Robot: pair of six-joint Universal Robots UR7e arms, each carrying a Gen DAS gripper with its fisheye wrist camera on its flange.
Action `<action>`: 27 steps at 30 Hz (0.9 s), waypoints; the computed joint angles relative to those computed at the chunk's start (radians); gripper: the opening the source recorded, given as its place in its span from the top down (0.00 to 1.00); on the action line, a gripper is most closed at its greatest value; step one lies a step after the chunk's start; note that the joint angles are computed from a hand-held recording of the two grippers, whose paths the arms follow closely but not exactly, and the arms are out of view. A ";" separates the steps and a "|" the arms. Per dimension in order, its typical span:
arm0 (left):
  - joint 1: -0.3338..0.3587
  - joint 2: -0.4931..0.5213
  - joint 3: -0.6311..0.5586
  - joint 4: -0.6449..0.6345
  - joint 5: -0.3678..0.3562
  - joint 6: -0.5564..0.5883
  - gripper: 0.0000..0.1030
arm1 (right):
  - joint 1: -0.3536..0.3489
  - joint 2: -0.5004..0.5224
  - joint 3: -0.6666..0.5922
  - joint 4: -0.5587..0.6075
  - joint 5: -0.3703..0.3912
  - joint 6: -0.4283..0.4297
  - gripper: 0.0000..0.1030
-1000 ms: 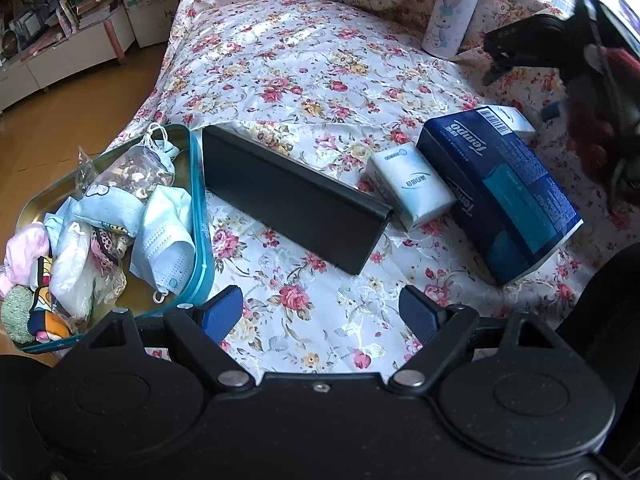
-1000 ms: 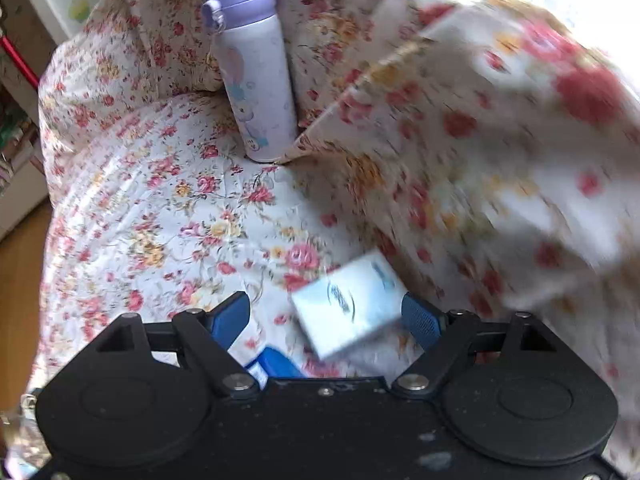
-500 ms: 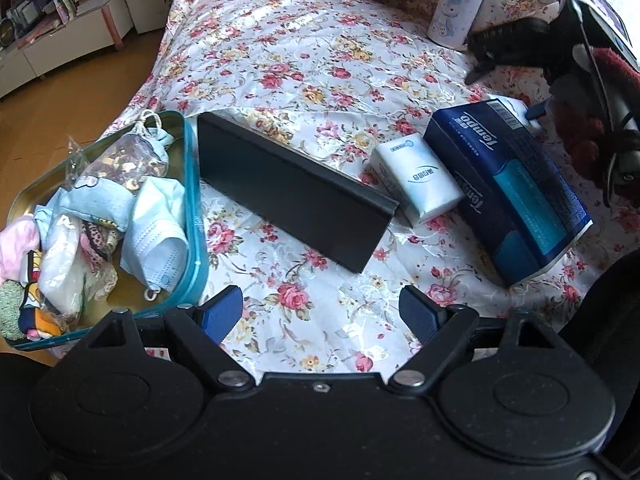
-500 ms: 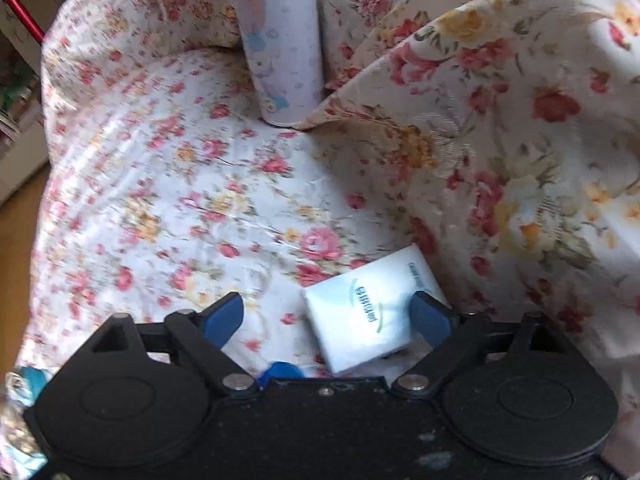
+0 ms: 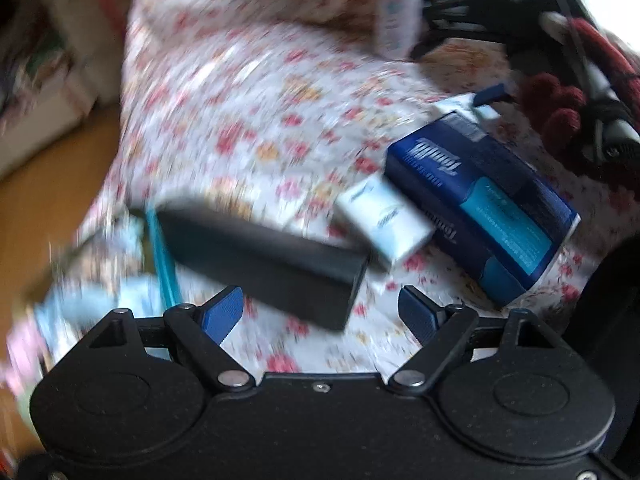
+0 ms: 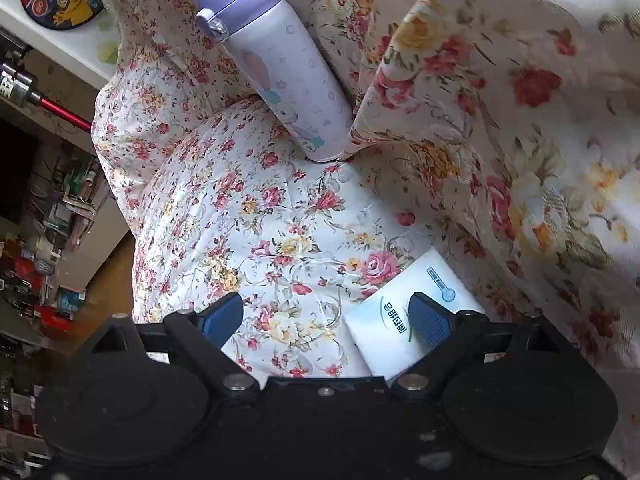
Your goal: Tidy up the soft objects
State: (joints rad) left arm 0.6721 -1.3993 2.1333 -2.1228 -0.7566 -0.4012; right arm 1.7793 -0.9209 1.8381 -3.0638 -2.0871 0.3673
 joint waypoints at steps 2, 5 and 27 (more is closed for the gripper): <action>0.000 0.021 -0.008 -0.045 0.011 0.137 0.22 | 0.007 0.000 0.001 0.004 -0.019 -0.010 0.12; 0.012 0.057 -0.030 -0.090 -0.003 0.309 0.22 | 0.019 0.019 -0.012 0.003 -0.051 -0.044 0.12; 0.150 0.342 -0.294 0.060 -0.143 0.572 0.20 | 0.006 0.027 -0.013 -0.026 -0.023 -0.109 0.11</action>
State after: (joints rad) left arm 0.8224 -1.0575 1.8394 -2.0632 -0.8999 0.1704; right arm 1.7855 -0.8936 1.8255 -3.0901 -2.1106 0.2582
